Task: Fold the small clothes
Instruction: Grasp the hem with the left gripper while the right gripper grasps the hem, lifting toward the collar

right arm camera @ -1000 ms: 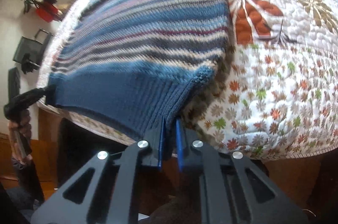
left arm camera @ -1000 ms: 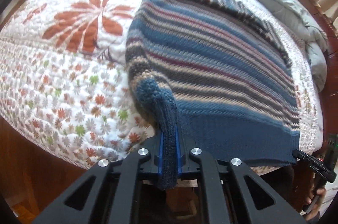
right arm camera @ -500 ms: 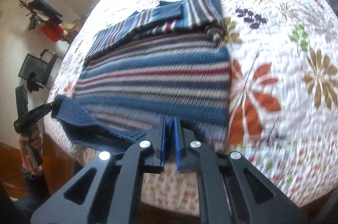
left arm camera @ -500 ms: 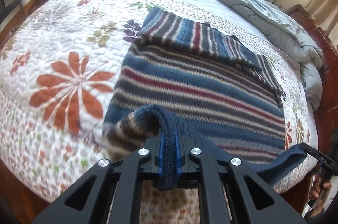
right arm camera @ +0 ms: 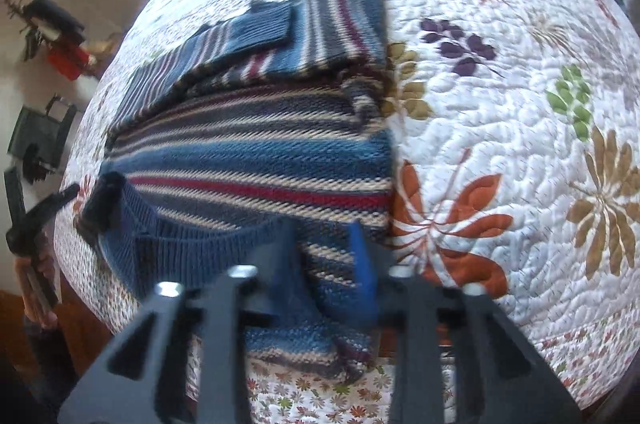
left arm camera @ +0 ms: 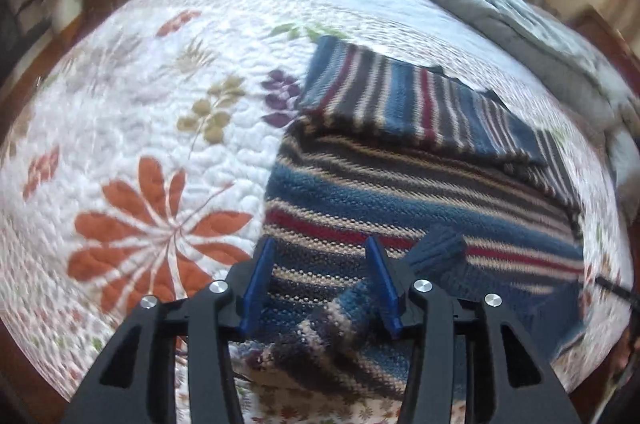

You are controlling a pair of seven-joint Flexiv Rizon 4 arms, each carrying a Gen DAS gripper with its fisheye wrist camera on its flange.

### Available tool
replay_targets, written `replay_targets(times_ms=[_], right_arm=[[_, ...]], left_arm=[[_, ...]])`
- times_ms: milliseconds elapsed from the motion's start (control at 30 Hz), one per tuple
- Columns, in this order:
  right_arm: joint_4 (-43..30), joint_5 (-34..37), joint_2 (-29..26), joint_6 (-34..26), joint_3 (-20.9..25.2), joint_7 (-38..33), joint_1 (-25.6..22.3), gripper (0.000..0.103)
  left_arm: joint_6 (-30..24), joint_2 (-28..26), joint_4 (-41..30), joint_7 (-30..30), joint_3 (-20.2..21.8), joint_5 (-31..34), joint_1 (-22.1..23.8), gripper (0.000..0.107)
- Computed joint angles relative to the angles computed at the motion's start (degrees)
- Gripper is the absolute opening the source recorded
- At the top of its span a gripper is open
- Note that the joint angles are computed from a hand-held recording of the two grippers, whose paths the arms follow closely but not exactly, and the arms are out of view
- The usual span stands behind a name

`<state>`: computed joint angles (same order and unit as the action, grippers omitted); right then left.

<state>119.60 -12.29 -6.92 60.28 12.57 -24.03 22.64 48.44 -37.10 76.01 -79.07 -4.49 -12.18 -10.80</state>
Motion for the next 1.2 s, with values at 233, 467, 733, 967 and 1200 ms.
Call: replay_targets(times_ms=[233, 467, 733, 967, 1200], right_arm=[[-4.79, 0.84, -3.71, -1.43, 0.50, -7.78, 0.89, 0.075], [-7.97, 6.58, -6.48, -3.69, 1.54, -15.54, 0.55, 0.077], [-9.36, 11.85, -8.95, -4.40, 2.56, -22.57, 0.61, 0.079], [-8.80, 11.62, -9.09, -4.07, 2.45, -24.69, 1.32, 0.061], [-7.38, 13.18, -8.23, -1.75, 2.62, -24.34, 1.24, 0.010]], left_arm=[[-1.27, -0.91, -2.11, 13.55, -1.79, 4.28, -2.25, 0.057], [-4.40, -3.24, -5.33, 19.17, -0.49, 6.97, -5.25, 0.062], [-6.25, -3.28, -3.73, 25.86, -1.80, 5.71, -5.20, 0.075], [-9.30, -5.12, -5.89, 26.25, -1.56, 4.89, -5.34, 0.055], [-6.65, -4.42, -3.98, 24.40, -1.36, 2.92, -4.54, 0.010]])
